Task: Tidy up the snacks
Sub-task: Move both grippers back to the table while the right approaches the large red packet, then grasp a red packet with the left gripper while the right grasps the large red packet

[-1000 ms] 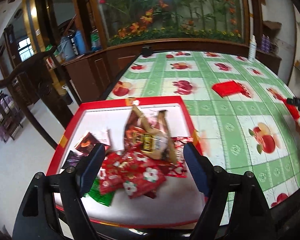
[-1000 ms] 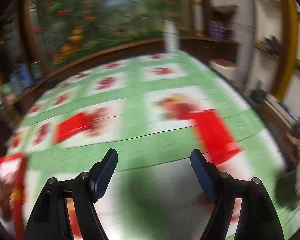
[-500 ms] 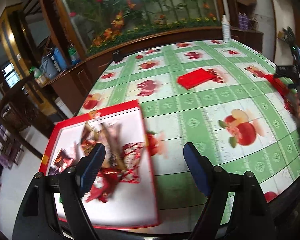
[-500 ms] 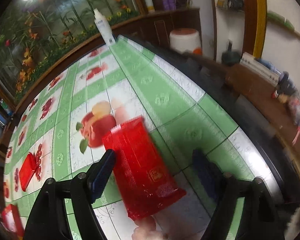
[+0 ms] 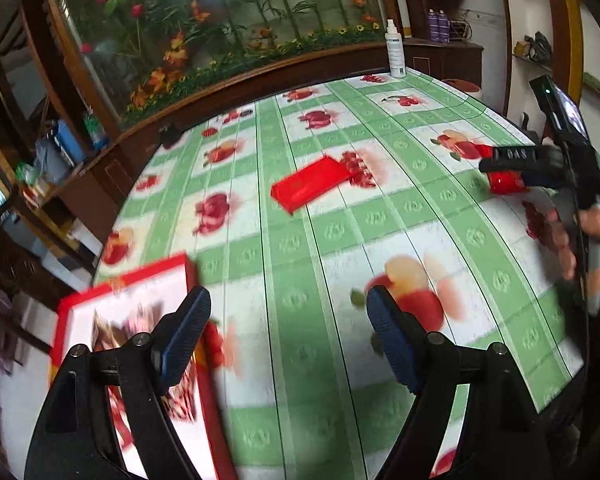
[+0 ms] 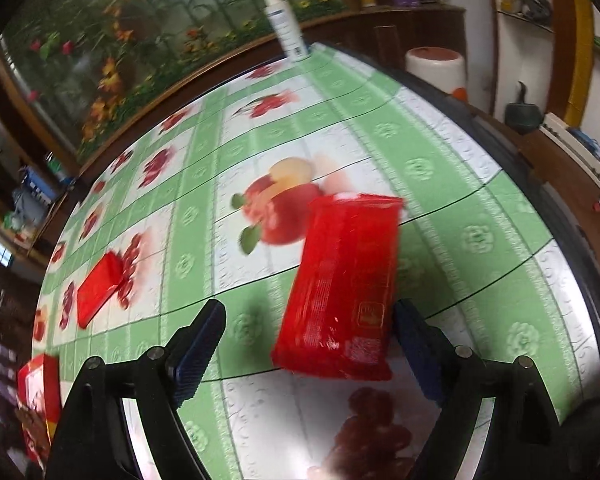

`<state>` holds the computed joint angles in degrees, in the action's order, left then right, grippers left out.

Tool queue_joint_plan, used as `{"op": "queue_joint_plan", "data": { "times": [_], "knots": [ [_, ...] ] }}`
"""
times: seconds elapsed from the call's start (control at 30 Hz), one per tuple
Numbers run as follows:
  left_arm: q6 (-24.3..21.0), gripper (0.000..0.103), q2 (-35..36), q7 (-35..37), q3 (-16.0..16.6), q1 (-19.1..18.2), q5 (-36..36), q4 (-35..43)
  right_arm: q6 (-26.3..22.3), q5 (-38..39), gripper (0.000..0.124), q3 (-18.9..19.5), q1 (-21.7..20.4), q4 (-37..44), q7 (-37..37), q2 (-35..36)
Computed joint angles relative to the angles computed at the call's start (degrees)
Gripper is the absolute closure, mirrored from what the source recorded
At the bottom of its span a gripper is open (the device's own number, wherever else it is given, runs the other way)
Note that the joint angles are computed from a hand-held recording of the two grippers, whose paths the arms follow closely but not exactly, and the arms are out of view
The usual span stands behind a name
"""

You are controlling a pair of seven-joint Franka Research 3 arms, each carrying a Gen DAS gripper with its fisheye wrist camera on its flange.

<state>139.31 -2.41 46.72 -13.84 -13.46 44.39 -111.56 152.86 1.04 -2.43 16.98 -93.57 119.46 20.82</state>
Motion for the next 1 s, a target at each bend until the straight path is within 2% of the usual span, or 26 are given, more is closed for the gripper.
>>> {"op": "queue_joint_plan", "data": {
  "times": [0.1,0.27,0.4,0.53,0.63,0.73,0.93,1.0],
  "knots": [
    [-0.75,0.022,3.06,3.29,0.17,-0.15,-0.49,4.16,-1.08,0.41,0.035,0.56,-0.27,1.62,-1.70,0.96],
    [-0.78,0.022,8.61,12.37,1.62,0.06,-6.36,11.87,-1.19,3.36,0.035,1.90,-1.16,1.60,-5.05,0.88],
    [-2.78,0.022,14.49,19.01,2.83,0.85,-13.36,20.55,2.16,8.77,0.035,2.72,-2.72,-1.33,-5.97,-0.82],
    [-4.29,0.022,20.18,21.25,4.38,0.18,-14.38,28.23,4.99,14.12,0.035,3.81,-4.46,-3.46,-6.73,-1.97],
    [-6.22,0.022,25.90,22.39,5.61,-1.19,-13.49,35.69,5.27,16.29,0.035,4.10,-4.90,-3.52,-7.74,-2.02],
    [-7.70,0.022,30.77,24.86,5.79,-1.54,-15.95,42.16,5.82,18.26,0.035,4.35,-5.31,-3.85,-8.39,-2.12],
    [-12.52,0.022,42.65,29.18,8.49,-4.59,-16.67,58.08,6.22,19.15,0.035,3.59,-5.03,-4.21,-6.87,-2.07],
    [-14.50,0.022,45.98,30.81,7.92,-3.98,-19.69,62.81,5.99,17.61,0.035,2.86,-4.37,-3.94,-5.71,-1.89]
  ]
}}
